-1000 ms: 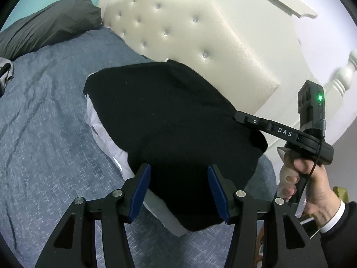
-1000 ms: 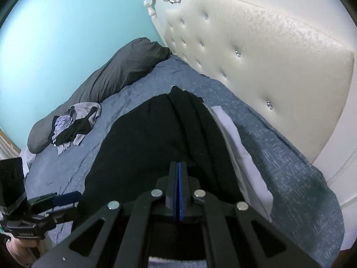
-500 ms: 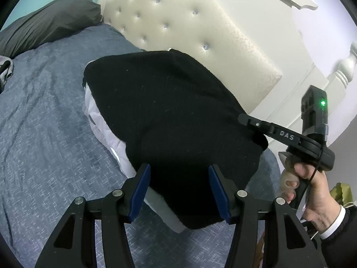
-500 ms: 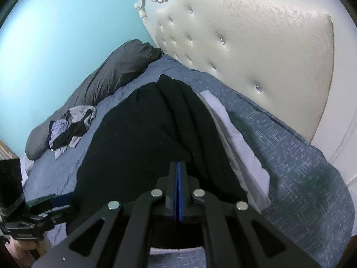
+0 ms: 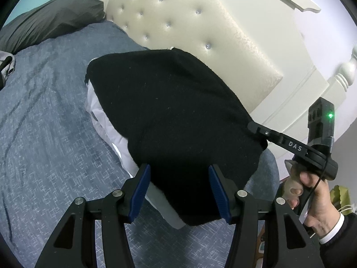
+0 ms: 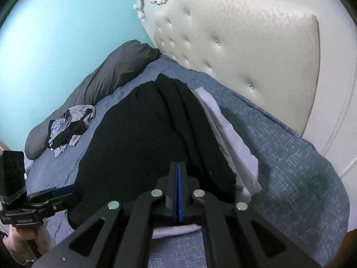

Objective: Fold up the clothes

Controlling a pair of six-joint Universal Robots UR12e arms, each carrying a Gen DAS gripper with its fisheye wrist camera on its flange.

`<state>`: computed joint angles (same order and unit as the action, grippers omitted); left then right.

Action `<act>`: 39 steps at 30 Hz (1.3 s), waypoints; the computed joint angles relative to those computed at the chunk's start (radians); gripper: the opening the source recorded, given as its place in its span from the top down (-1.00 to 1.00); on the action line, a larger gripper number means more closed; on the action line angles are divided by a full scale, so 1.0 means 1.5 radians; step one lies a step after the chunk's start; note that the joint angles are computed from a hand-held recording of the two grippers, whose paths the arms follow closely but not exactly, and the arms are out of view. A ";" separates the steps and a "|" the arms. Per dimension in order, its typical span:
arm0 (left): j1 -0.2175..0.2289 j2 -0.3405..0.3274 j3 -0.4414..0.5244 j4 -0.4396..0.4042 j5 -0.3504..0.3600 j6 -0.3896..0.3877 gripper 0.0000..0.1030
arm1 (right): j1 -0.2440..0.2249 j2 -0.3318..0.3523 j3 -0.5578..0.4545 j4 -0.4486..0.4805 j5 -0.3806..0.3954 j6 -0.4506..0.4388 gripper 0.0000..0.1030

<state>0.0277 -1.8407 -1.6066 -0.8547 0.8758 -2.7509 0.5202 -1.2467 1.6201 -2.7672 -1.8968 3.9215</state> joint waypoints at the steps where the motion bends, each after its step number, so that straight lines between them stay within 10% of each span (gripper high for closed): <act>1: 0.000 0.000 0.002 -0.001 0.000 -0.001 -0.12 | 0.001 -0.001 -0.001 -0.002 -0.004 0.000 1.00; 26: 0.013 0.036 -0.001 0.016 -0.004 -0.003 -0.28 | 0.037 -0.005 -0.051 0.047 -0.066 0.018 0.93; 39: 0.022 0.057 -0.012 0.046 -0.005 -0.013 -0.71 | 0.054 -0.003 -0.076 0.075 -0.095 0.018 0.46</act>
